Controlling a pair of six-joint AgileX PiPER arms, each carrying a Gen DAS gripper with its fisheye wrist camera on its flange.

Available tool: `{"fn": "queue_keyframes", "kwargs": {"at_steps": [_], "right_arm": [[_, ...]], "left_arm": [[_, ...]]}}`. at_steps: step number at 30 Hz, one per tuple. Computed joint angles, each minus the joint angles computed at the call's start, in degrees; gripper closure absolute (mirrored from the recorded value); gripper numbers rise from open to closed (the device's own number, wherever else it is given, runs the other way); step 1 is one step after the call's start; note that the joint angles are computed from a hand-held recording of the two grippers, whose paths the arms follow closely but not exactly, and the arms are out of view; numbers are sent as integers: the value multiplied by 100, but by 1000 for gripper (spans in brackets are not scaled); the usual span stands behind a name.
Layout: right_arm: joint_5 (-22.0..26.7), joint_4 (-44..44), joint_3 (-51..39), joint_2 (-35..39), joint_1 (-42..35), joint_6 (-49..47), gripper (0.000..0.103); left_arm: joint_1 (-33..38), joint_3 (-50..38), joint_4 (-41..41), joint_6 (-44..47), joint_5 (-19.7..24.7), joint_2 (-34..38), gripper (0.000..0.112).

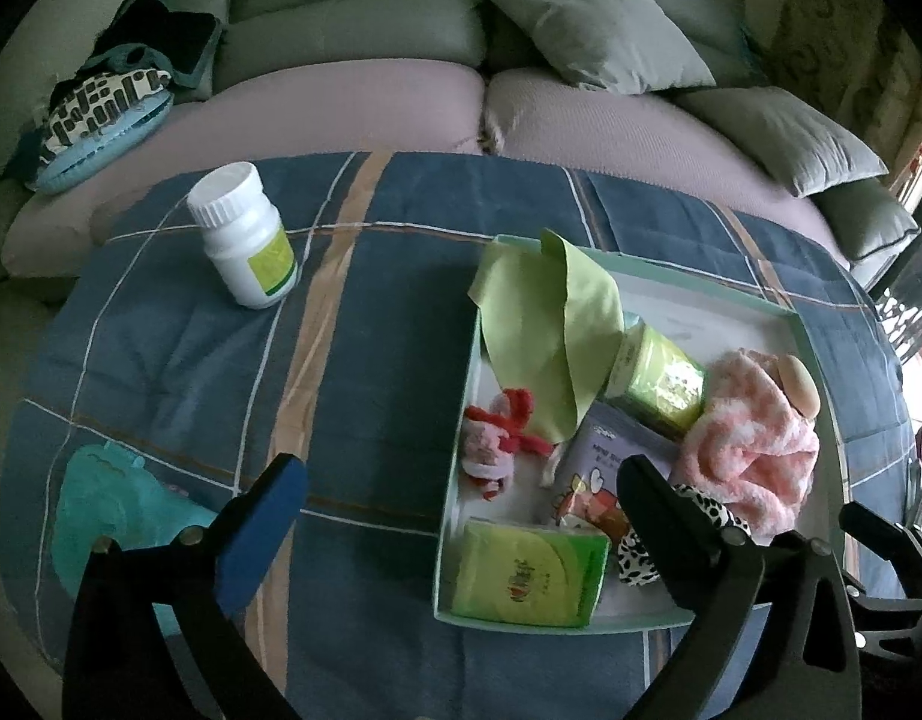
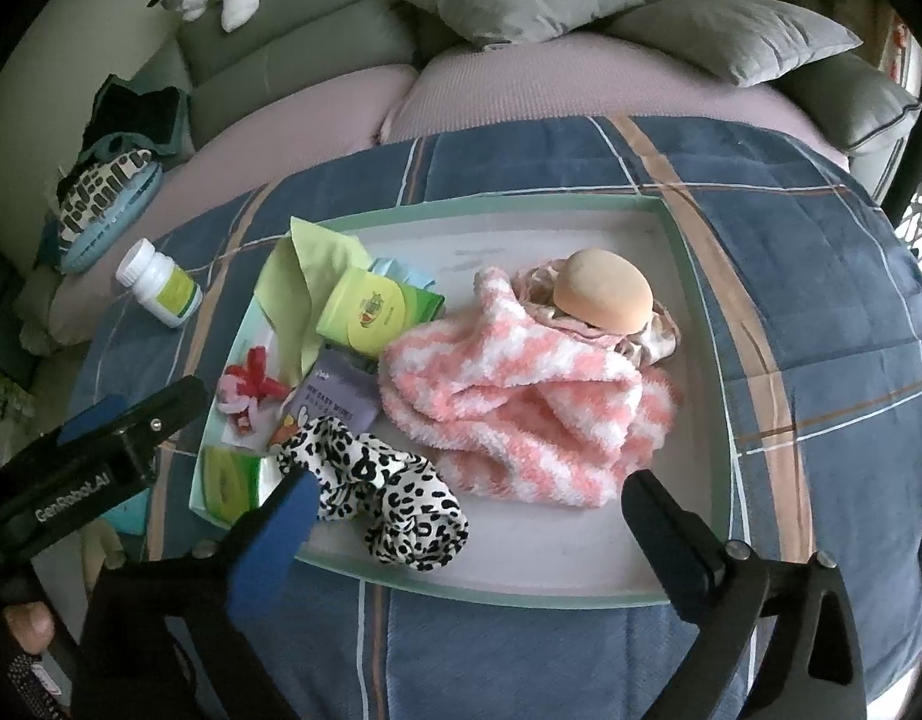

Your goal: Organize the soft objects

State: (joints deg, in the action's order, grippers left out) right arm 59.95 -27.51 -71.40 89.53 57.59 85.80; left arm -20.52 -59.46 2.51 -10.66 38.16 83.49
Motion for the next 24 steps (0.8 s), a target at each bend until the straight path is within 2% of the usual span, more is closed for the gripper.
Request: {"fn": "queue_keyframes", "kwargs": {"at_steps": [6, 12, 19, 24], "right_arm": [[52, -32, -36, 4, 51, 44, 0], [155, -44, -118, 26, 131, 38, 0], [395, -33, -315, 129, 272, -5, 0], [505, 19, -374, 206, 424, 10, 0]], "left_arm": [[59, 39, -61, 34, 2, -113, 9], [279, 157, -495, 416, 121, -294, 9], [355, 379, -476, 424, 169, -563, 9], [296, 560, -163, 126, 178, -793, 9]]}}
